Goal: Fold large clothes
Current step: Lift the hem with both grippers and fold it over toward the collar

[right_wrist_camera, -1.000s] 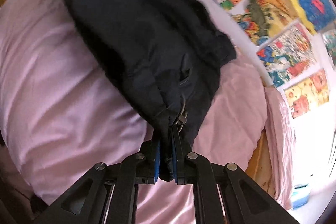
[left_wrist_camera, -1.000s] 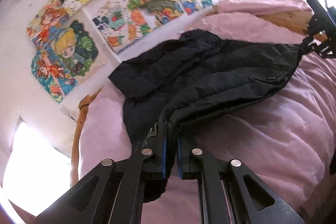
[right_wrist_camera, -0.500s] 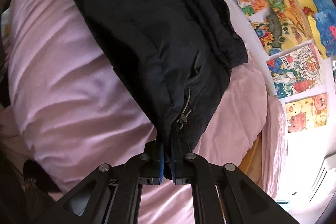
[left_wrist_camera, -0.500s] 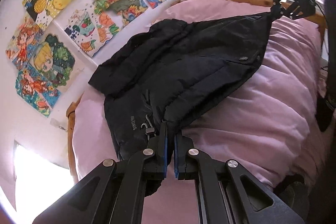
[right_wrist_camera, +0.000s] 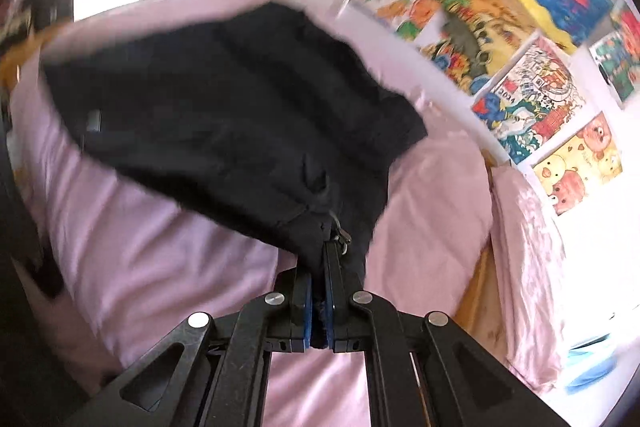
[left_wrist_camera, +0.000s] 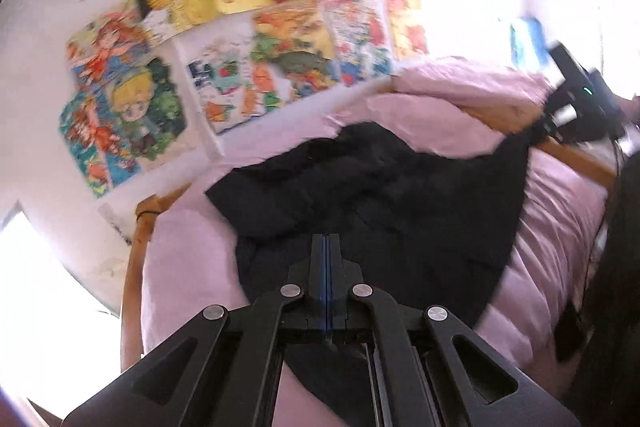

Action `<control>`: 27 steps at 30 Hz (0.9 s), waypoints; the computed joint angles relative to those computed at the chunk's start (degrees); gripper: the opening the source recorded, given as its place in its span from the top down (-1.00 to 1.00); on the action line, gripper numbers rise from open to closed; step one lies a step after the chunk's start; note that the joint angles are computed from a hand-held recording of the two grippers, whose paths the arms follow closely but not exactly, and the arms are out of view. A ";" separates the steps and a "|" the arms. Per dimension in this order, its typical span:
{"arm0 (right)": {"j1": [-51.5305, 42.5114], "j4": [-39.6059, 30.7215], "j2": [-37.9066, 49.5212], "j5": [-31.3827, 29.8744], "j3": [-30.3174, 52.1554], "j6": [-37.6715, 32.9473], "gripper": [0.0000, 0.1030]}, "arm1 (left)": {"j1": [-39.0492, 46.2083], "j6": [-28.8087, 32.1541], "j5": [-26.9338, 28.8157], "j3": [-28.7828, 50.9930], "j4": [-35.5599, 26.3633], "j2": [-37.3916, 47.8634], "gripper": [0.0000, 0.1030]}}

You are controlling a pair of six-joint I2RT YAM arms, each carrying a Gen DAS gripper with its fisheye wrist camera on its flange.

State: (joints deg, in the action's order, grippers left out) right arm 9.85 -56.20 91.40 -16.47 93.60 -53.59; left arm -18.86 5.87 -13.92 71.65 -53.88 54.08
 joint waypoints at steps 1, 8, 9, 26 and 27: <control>0.74 0.22 0.74 -0.15 1.10 0.78 0.89 | 2.23 -0.02 2.21 0.87 0.49 1.52 1.00; 3.71 3.92 3.02 1.36 3.18 2.25 0.89 | 6.82 5.66 18.89 -1.90 -4.35 5.97 1.00; 3.76 4.19 3.55 1.34 3.72 2.58 0.89 | 5.91 6.45 19.28 -3.26 -4.88 5.61 1.00; 6.13 3.72 11.38 3.02 13.90 6.39 0.89 | -10.67 7.30 12.05 -9.94 -8.38 8.14 0.14; 6.15 3.56 11.50 2.99 14.02 6.38 0.89 | -11.63 6.95 10.29 -10.67 -7.91 8.41 0.10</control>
State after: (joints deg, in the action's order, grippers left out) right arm 16.00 -52.64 102.90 -13.48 107.62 -47.21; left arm -30.50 12.82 -3.63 60.98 -61.79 62.49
